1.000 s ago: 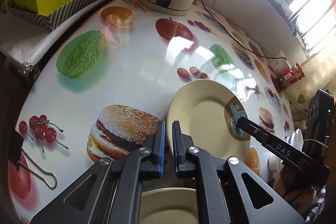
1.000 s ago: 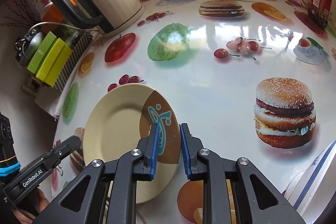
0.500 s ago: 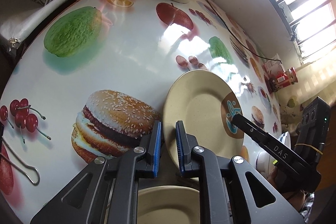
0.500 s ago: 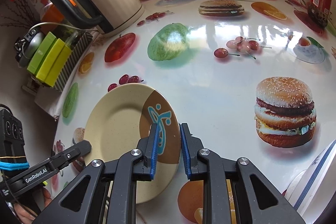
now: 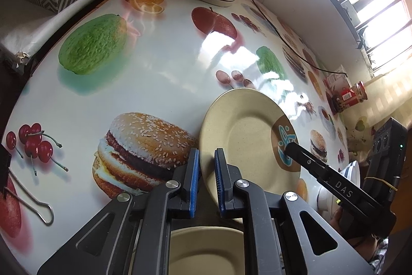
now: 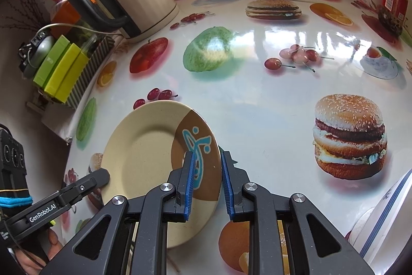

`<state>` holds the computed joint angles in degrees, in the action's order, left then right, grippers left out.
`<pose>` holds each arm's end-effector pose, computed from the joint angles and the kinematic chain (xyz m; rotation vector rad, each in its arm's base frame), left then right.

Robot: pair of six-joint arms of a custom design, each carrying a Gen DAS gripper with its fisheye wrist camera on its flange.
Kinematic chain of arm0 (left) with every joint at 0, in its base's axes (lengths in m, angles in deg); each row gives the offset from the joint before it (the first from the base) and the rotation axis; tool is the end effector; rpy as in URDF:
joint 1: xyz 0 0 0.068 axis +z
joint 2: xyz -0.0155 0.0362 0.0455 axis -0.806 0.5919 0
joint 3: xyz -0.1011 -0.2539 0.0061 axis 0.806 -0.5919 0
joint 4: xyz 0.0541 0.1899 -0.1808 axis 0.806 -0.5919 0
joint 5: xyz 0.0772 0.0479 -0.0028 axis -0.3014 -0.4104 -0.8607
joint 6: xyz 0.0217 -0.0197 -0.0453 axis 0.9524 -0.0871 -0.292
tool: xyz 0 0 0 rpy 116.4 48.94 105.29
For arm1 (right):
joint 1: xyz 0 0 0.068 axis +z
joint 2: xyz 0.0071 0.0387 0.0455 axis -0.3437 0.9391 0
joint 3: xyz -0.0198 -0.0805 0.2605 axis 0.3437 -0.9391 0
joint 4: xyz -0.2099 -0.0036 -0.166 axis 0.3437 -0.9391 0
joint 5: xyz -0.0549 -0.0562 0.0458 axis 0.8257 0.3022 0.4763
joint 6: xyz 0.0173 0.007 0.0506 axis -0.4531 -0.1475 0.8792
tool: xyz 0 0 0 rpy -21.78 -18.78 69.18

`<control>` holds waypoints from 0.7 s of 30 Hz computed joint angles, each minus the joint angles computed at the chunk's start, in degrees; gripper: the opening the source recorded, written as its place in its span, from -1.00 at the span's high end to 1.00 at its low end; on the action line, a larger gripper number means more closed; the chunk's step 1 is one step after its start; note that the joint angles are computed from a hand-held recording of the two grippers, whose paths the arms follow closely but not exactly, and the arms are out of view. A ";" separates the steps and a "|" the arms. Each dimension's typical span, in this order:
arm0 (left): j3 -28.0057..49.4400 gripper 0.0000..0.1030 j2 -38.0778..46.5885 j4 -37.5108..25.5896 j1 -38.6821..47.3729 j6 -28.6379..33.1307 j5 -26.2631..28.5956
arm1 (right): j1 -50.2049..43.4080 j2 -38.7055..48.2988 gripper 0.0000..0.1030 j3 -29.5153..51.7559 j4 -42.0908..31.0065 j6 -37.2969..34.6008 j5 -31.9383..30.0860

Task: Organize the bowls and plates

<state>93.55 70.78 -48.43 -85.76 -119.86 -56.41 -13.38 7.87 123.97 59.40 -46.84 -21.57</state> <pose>0.2041 -0.1266 0.1790 -0.5605 2.5913 -0.5356 0.2859 0.0474 0.1751 -0.2984 2.6764 0.5636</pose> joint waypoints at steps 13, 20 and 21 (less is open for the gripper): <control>0.15 0.76 -6.61 -4.60 -2.52 -0.81 -3.50 | -0.25 -6.83 0.61 -1.48 -2.73 -0.74 -0.81; -0.41 0.76 -11.32 -8.22 -5.27 -2.63 -6.17 | -0.25 -12.25 0.61 -3.11 -5.27 -1.04 -1.69; -0.57 0.76 -12.04 -8.77 -5.76 -3.02 -6.52 | -0.16 -13.02 0.61 -3.36 -5.72 -1.05 -1.70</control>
<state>92.97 58.73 -57.19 -91.53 -122.88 -62.93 -13.54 -5.15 120.61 53.68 -47.89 -23.27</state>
